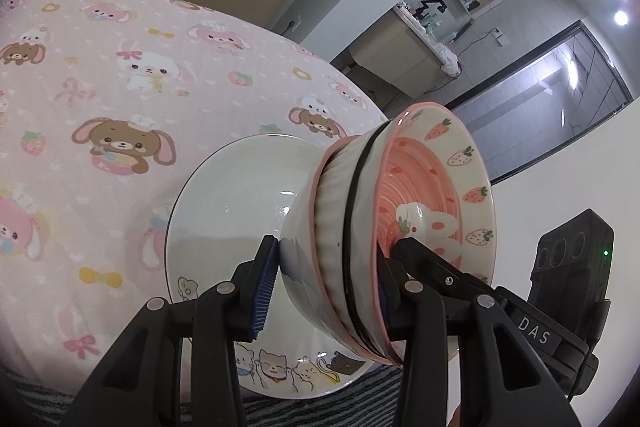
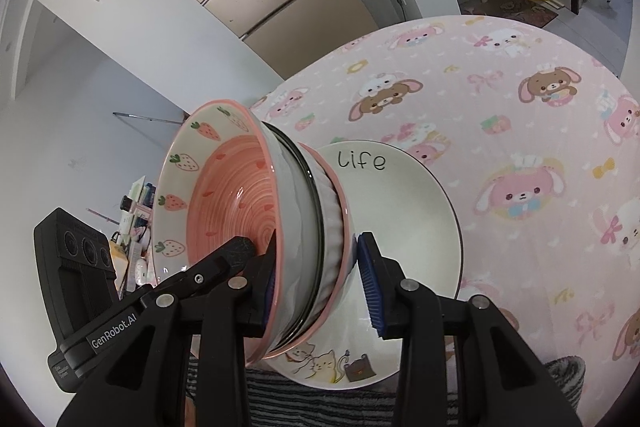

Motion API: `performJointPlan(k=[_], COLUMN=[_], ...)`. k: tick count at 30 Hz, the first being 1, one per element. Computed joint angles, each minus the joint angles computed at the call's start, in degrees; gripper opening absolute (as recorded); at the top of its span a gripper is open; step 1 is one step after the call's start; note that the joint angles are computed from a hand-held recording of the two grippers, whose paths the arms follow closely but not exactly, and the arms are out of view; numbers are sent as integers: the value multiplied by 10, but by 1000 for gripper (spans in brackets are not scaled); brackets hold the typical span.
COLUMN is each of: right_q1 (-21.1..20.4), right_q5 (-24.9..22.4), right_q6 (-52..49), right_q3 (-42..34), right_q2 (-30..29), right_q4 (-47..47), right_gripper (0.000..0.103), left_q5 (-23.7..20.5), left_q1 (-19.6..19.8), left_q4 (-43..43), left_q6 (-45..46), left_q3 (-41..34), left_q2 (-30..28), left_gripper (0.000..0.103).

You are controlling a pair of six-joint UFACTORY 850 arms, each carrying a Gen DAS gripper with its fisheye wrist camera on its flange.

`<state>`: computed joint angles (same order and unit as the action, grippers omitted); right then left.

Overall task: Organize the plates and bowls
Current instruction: 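Lower the nested bowls onto the 'life' plate with both grippers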

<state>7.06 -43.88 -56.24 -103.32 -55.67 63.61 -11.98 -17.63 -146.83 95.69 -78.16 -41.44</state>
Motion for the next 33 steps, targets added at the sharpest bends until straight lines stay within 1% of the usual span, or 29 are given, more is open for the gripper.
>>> performJointPlan(k=[3,15,24,30,33], right_q1=[1,6,6,5,5], right_q5=[2,20,21,22,22], right_q6=[6,9,23,3,0], right_q3=[-7,-3,-8,-2,-2], right_q2=[-7,-11,-17,-17,-17], right_q4=[-7,-22,-35,-18,-17], right_gripper=[35,35,35,36,36], left_q5=[7,13,19,21,22], left_q1=[1,0,-1,-2,-3], left_q4=[36,71,135,85,84], left_q6=[-30,-63,-125,-66,-64], left_q3=[-9,-22,-37,-40,-40], left_q2=[-8,-24,-37,-40,-40], left_gripper=[44,45,46,46,46])
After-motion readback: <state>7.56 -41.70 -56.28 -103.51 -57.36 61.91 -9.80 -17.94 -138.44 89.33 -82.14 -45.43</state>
